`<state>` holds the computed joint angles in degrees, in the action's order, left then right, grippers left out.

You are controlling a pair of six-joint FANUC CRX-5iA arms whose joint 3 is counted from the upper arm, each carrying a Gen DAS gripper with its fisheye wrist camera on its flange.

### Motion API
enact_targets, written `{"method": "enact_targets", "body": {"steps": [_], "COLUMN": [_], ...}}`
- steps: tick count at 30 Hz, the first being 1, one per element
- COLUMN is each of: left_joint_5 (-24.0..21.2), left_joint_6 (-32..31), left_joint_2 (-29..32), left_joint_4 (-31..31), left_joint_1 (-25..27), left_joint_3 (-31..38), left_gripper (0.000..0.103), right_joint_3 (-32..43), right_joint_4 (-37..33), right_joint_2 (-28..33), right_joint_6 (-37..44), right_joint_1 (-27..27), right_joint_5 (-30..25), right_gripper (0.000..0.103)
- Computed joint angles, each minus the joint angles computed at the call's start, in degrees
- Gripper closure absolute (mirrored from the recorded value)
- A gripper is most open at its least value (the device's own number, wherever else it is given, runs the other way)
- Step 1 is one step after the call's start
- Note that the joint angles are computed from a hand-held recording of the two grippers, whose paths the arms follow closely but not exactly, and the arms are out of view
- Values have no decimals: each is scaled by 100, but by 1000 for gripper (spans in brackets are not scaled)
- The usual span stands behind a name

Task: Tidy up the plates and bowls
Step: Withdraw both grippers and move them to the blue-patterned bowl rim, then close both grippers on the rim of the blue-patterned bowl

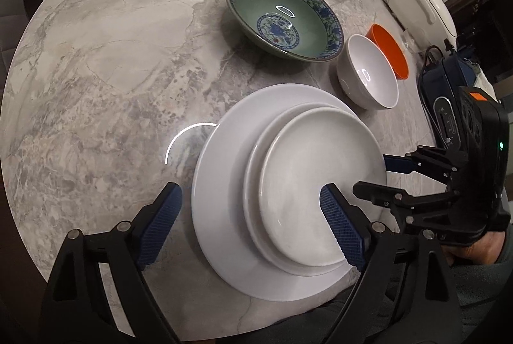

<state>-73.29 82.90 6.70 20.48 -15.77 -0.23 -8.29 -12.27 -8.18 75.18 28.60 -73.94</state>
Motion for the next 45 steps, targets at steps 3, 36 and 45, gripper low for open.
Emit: {"method": "enact_targets", "body": {"steps": [3,36,45], "left_joint_5": [44,-706,-975], "left_joint_6": [70,274,397], "left_joint_2": [3,2804,3180], "left_joint_4": [33,396,286], "left_joint_1": [73,105,-70], "left_joint_3": [-22,3167,3526], "left_gripper": [15,42,87], "right_joint_3": [-151,4385,4577], "right_joint_4": [703,-1552,-1491], "right_joint_2": [-34,3278,3741], "right_joint_6": [91,620,553], "right_joint_1": [524,-2040,-1772], "right_joint_5": [54,-1645,-2044], "right_gripper": [42,53,90]}}
